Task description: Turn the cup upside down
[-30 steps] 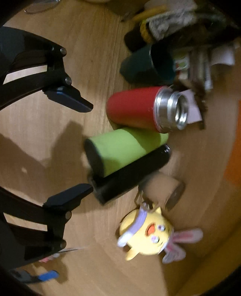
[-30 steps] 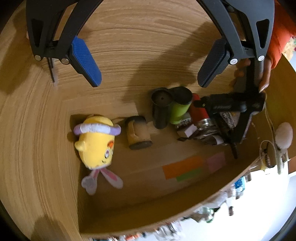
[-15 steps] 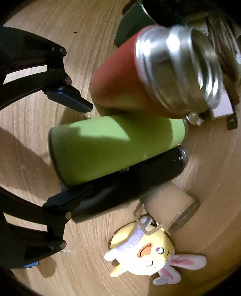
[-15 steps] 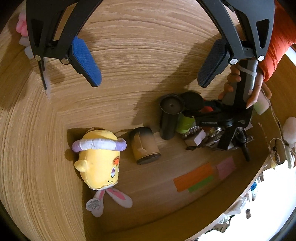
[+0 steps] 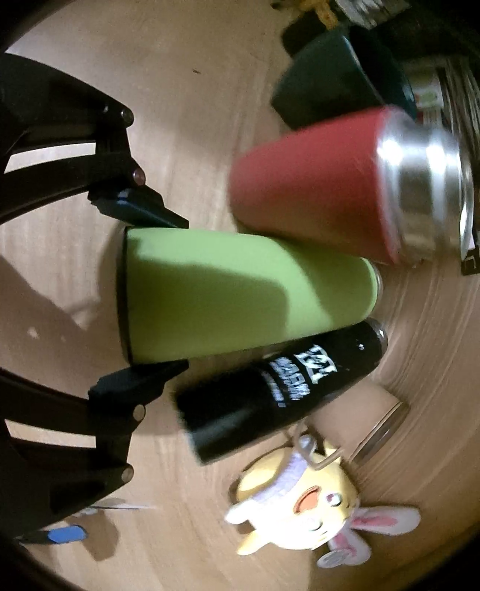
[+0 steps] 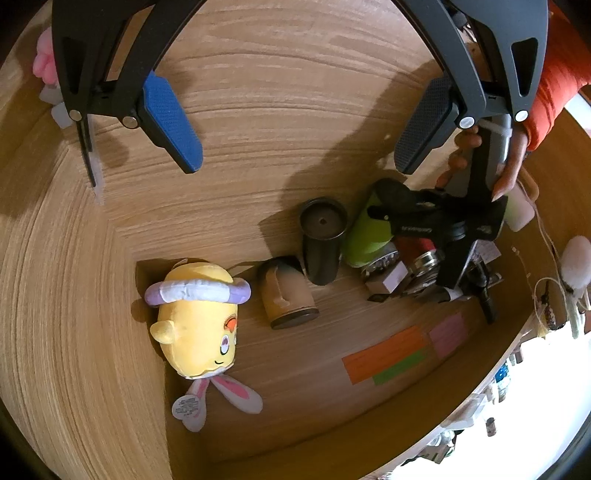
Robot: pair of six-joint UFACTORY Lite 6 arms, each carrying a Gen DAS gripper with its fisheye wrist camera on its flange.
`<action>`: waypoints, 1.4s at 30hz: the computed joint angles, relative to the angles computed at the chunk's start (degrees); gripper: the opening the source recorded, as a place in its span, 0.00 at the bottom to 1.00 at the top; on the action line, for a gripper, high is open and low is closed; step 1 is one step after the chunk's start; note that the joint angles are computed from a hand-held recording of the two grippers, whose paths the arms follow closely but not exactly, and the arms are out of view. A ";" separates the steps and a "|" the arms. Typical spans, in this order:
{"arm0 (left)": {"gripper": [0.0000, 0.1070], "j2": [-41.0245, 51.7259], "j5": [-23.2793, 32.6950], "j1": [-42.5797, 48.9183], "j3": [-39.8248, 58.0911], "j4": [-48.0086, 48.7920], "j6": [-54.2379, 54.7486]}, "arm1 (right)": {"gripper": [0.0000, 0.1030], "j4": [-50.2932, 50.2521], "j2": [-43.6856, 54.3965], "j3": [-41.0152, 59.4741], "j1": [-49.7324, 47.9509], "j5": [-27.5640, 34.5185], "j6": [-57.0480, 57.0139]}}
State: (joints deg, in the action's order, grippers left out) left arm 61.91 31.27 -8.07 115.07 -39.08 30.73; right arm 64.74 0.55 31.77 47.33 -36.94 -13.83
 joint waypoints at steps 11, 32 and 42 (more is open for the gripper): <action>0.62 -26.92 -11.75 1.09 -44.79 -32.67 43.50 | 1.00 9.63 2.04 1.88 9.11 -3.46 -5.42; 0.74 -64.87 -6.02 7.31 -82.27 -57.69 80.08 | 1.00 18.05 12.11 10.48 24.64 -9.62 -11.18; 0.74 -48.22 -7.05 12.52 -74.36 -63.58 91.85 | 1.00 10.28 30.79 27.30 17.92 -0.56 -10.05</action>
